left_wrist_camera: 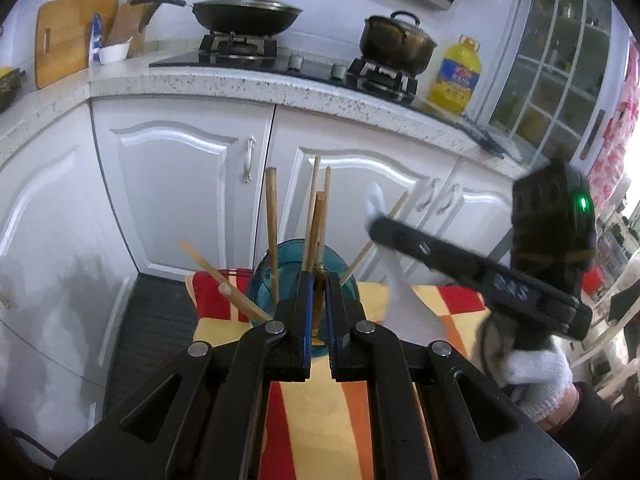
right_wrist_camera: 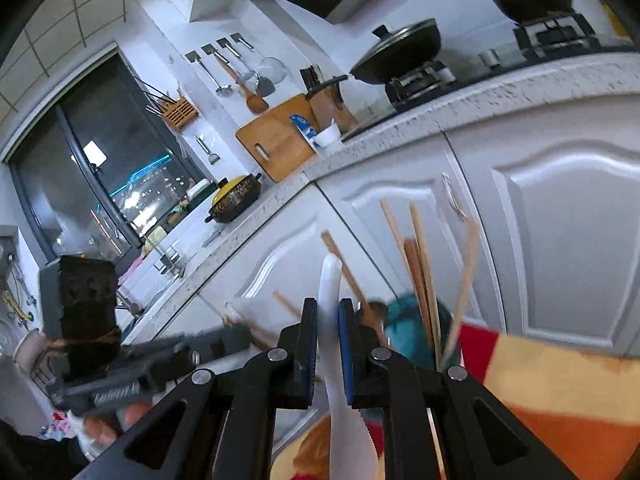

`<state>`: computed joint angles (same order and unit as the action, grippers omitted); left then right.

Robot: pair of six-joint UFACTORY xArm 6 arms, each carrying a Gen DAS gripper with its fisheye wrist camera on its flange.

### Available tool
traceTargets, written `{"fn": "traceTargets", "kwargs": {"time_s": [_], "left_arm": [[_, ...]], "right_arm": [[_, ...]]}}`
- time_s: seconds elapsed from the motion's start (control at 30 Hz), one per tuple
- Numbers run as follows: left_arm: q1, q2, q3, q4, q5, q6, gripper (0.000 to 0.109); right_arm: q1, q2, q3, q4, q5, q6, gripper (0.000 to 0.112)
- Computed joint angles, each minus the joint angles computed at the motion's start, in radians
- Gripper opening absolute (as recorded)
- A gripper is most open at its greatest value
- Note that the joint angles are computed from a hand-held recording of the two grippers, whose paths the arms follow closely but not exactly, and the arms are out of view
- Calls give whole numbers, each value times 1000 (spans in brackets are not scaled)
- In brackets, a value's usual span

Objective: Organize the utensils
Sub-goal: 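Lower the spoon and fork into the floral cup and open both tools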

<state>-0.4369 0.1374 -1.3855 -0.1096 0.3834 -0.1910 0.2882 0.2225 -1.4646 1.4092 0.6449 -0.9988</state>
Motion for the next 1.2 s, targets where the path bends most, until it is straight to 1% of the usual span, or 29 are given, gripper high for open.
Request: {"fn": "traceTargets", "kwargs": {"time_s": [0.2,0.27,0.4,0.5,0.63,0.73,0.8,0.83,0.9,0.93,1.0,1.03,1.07,1.1,1.2], "left_arm": [[4,72,-55,79,22,-66,5],[3,88,-62,108,22,-85,5],[1,112,-69,130,25,-104,5],[-3,127,-75,120,32,-99,5],[-9,142,-79,105,36,-90,5],[-10,159,-89,84,47,-85,4],[-11,171,-96,95,61,-106,5],[-11,174,-98,106,69,-122,5],[-12,170,-89,107,75,-137,4],[-13,165,-84,109,73,-147,4],[-15,149,-64,126,62,-171,9],[-16,142,-57,136,62,-185,11],[-16,138,-53,141,64,-192,17],[-17,130,-43,150,64,-205,22],[-24,106,-13,170,54,-228,31]], "right_arm": [[24,192,-199,38,-56,-52,9],[31,238,-237,70,-73,-103,9],[37,272,-245,165,-95,-222,9],[43,275,-224,157,-116,-256,9],[39,224,-147,156,-134,-327,10],[28,186,-101,111,-116,-308,9],[23,167,-77,77,-107,-287,9],[23,162,-69,50,-106,-264,9],[26,145,-47,-45,-123,-177,10],[25,134,-35,-72,-123,-145,13],[20,95,4,-83,-127,-114,37],[20,72,30,-66,-139,-124,38],[18,43,61,-44,-148,-139,38],[18,23,84,-51,-156,-130,38],[26,-19,133,-151,-197,-35,38]]}}
